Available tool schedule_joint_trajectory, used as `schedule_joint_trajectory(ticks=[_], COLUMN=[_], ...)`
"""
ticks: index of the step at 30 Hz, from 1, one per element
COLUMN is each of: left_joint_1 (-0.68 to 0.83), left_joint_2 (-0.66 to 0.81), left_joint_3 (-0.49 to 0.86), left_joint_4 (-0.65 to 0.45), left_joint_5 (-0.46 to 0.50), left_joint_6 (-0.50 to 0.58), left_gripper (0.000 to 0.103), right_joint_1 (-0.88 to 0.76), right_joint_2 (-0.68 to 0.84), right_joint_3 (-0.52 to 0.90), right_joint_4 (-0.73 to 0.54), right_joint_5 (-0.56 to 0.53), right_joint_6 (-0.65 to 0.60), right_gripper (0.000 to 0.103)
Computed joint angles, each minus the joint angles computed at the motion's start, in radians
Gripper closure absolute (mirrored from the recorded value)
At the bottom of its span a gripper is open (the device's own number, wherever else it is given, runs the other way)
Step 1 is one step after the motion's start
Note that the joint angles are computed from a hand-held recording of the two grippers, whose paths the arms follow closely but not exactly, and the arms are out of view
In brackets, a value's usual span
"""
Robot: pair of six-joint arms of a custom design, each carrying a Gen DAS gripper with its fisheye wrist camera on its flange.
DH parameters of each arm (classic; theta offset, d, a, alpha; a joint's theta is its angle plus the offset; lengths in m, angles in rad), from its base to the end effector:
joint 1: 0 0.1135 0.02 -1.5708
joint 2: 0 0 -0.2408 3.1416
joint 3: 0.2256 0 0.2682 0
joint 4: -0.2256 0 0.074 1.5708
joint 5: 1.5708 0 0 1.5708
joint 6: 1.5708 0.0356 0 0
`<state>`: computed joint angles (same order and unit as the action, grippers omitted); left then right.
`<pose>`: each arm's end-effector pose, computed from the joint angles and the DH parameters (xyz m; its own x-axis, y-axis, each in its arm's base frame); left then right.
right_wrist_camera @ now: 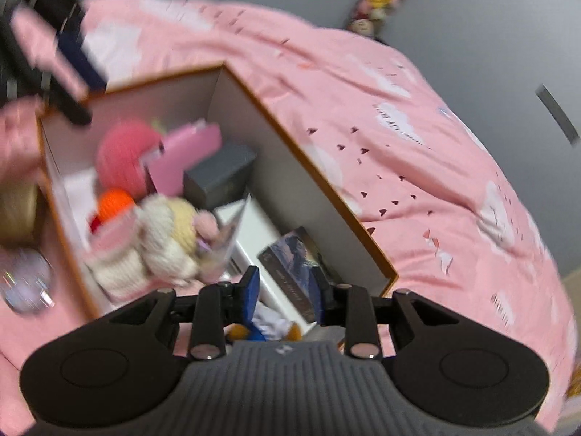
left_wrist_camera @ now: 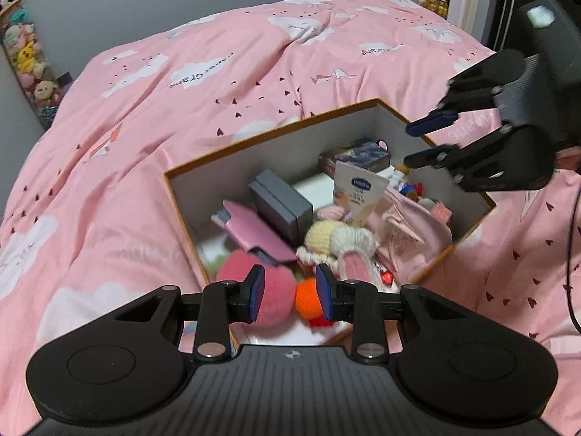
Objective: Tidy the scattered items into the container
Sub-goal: 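Move both tools down to the gold gift box and glitter compact mirror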
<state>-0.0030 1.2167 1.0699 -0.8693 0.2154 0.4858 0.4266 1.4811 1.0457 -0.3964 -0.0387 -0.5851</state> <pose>0.2611 -0.0084 0.2680 -0.6978 0.4582 -0.5506 0.4991 0.8624 0.0853 0.3040 0.1397 0.2165 -0.3195 -0.7514 -0.5773 -0.7361 0.5805 -0.3481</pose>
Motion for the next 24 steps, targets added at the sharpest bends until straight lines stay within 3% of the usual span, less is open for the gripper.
schedule_joint_trajectory(ticks=[6,10,13,16,17,22,23,24], left_joint_1=[-0.016,-0.054,-0.084,0.002,0.041,0.193,0.229,0.263], left_joint_2=[-0.117,-0.245,-0.341,-0.410,-0.414,-0.419,-0.433,-0.436], left_joint_3=[-0.077,-0.173,-0.256,-0.331,-0.344,-0.368,-0.374,-0.377], left_joint_4=[-0.099,-0.147,-0.153,-0.146,-0.146,-0.139,-0.137,-0.138], left_joint_5=[-0.005,-0.059,-0.148,-0.153,-0.135,-0.019,0.008,0.024], left_joint_6=[-0.097,-0.181,-0.163,-0.147,-0.149,-0.183,-0.145,-0.088], left_gripper=[0.067,0.067,0.067,0.062,0.054,0.048,0.041,0.037], right_joint_1=[0.009,0.072,0.160,0.195,0.199,0.225,0.230,0.235], right_joint_2=[-0.251,-0.320,-0.297,-0.243,-0.225,-0.093,-0.078,-0.071], right_joint_3=[-0.136,-0.182,-0.219,-0.258,-0.273,-0.277,-0.276,-0.279], right_joint_4=[-0.053,-0.157,-0.163,-0.113,-0.089,0.007,0.029,0.040], right_joint_5=[-0.169,-0.249,-0.199,-0.169,-0.169,-0.190,-0.200,-0.200], right_joint_6=[0.260,0.467,0.586,0.703,0.741,0.935,0.955,0.953], right_gripper=[0.069,0.068,0.068,0.066,0.063,0.061,0.057,0.046])
